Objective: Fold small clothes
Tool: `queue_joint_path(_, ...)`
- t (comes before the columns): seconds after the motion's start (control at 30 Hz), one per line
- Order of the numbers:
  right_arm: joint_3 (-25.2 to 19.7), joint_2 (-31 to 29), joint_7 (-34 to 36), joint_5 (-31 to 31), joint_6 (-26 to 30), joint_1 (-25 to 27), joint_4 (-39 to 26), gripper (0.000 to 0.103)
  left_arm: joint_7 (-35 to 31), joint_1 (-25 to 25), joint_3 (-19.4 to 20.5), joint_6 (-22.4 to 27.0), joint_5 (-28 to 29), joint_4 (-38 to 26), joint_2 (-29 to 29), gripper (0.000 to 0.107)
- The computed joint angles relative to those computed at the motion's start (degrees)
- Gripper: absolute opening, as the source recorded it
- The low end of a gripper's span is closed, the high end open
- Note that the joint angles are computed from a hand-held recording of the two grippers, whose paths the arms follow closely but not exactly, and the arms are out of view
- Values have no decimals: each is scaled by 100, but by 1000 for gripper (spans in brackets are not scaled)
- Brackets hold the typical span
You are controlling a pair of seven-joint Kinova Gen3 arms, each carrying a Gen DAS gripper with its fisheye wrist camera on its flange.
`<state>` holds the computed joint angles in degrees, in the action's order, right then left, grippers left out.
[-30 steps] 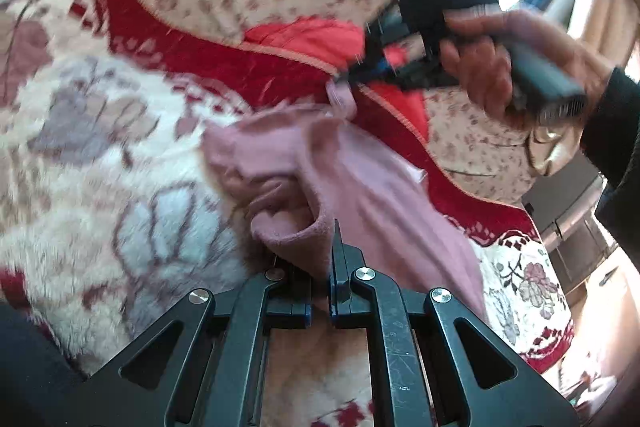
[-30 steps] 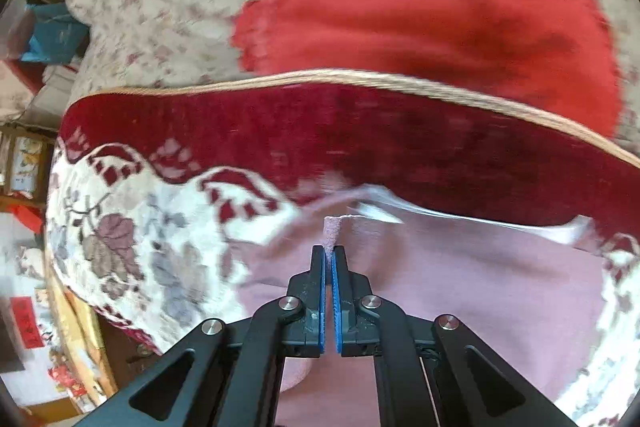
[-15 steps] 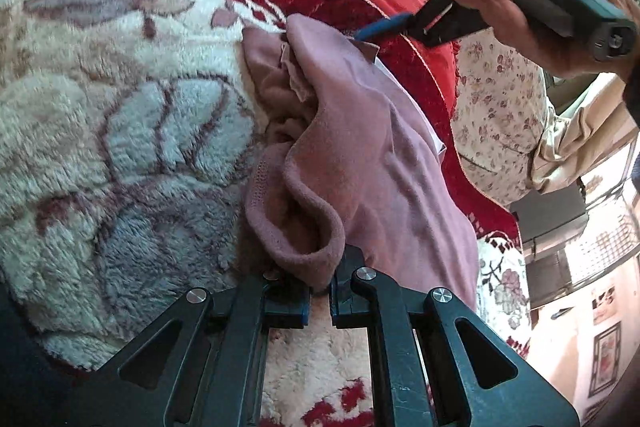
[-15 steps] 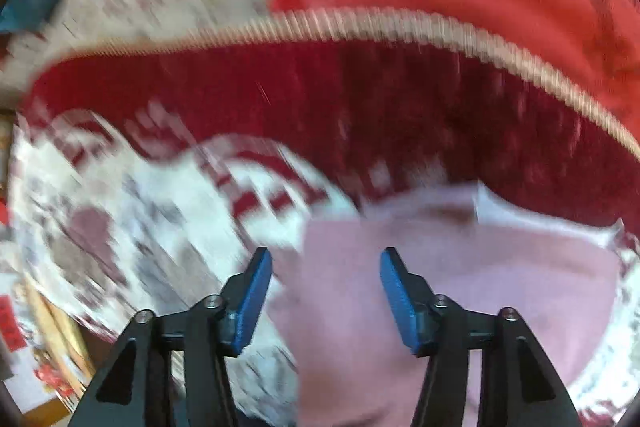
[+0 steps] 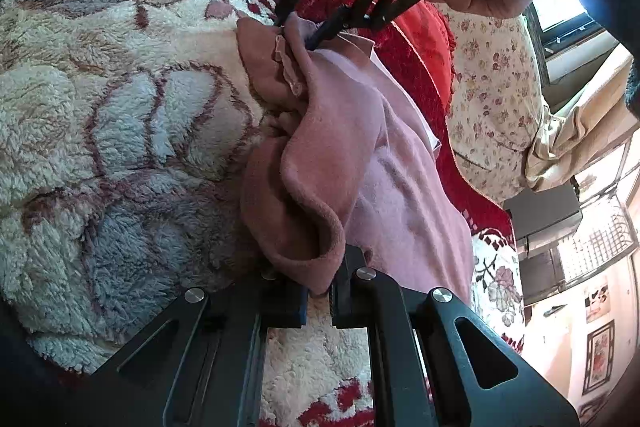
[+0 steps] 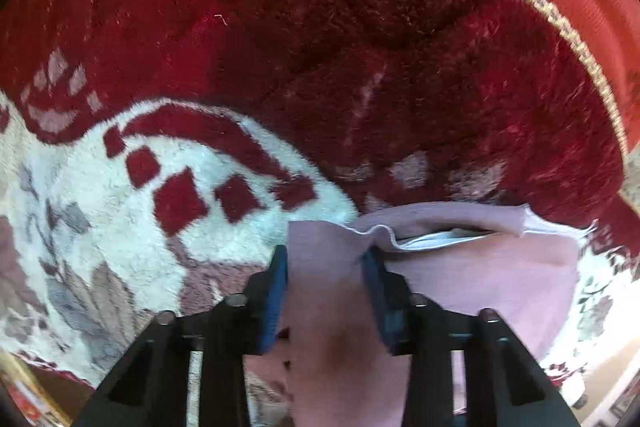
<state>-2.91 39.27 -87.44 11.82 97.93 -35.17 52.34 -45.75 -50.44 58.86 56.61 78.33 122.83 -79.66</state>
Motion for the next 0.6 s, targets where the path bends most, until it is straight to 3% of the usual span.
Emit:
queue_joint_path(0.23, 53, -43, -72, 197, -177, -115, 186, 26, 13, -84, 36, 25, -73, -137, 13, 5)
queue_joint_path(0.33, 15, -270, -4, 367, -475, -174, 501, 7, -171, -123, 61, 0, -3, -132, 83, 5)
queue_joint_path(0.37, -5, -360, -8, 352, -538, -158, 586, 7, -236, -130, 61, -6, 3, -126, 105, 5)
queue_joint_path(0.6, -161, -768, 921, -473, -352, 922, 154, 6, -447, 77, -209, -253, -190, -113, 48, 4)
